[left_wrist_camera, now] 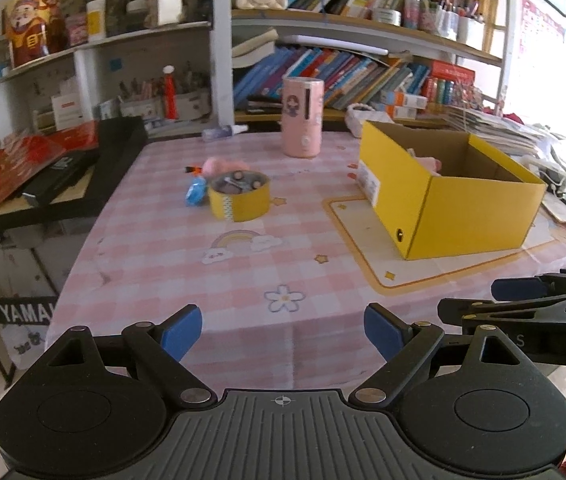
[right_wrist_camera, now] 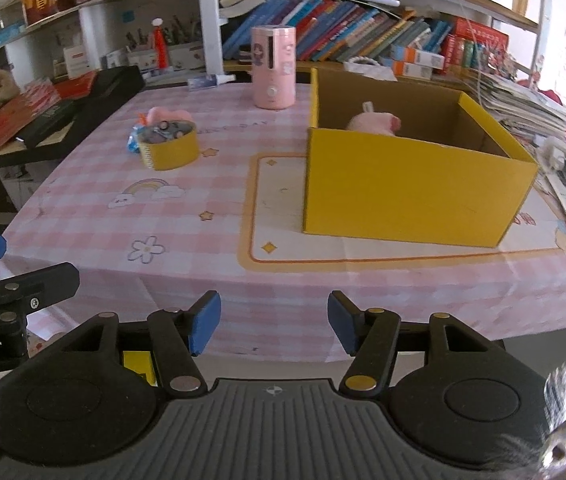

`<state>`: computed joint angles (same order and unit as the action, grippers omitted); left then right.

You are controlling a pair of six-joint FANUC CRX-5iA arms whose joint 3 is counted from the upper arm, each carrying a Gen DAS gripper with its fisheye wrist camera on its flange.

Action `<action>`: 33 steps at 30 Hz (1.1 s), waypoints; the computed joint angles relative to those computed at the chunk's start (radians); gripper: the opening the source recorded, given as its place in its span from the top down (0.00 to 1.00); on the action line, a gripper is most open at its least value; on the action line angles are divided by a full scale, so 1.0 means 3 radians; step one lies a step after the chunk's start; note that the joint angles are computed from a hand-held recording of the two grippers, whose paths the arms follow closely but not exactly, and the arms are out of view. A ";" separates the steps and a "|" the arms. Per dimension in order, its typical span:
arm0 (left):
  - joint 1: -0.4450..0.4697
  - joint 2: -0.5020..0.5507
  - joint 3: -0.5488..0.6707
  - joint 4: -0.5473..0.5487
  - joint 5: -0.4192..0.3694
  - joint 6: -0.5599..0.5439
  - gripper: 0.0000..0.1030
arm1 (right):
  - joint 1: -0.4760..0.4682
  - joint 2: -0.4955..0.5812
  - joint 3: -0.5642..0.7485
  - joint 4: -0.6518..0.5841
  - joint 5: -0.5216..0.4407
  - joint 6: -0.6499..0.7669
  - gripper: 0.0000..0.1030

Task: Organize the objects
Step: 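Withdraw both grippers from the yellow box back over the table, then move both grippers toward the yellow tape roll holding the toy car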

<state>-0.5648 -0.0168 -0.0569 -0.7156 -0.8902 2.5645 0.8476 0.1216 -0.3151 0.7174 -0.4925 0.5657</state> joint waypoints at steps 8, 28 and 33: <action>0.0005 -0.0097 -0.0071 -0.0084 -0.0066 0.0074 0.12 | 0.0055 0.0041 0.0019 0.0097 0.0058 -0.0064 0.45; 0.0156 -0.0175 -0.0152 -0.0111 -0.0057 0.0165 0.12 | 0.0130 0.0269 0.0337 -0.0130 0.0074 0.0297 0.42; 0.0234 -0.0120 -0.0110 -0.0105 -0.0046 0.0144 0.12 | 0.0099 0.0402 0.0512 -0.0274 0.0094 0.0487 0.42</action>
<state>-0.4945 -0.0527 -0.0900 -0.7472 -0.9039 2.6078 0.8772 0.2421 -0.1616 0.6352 -0.4644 0.7119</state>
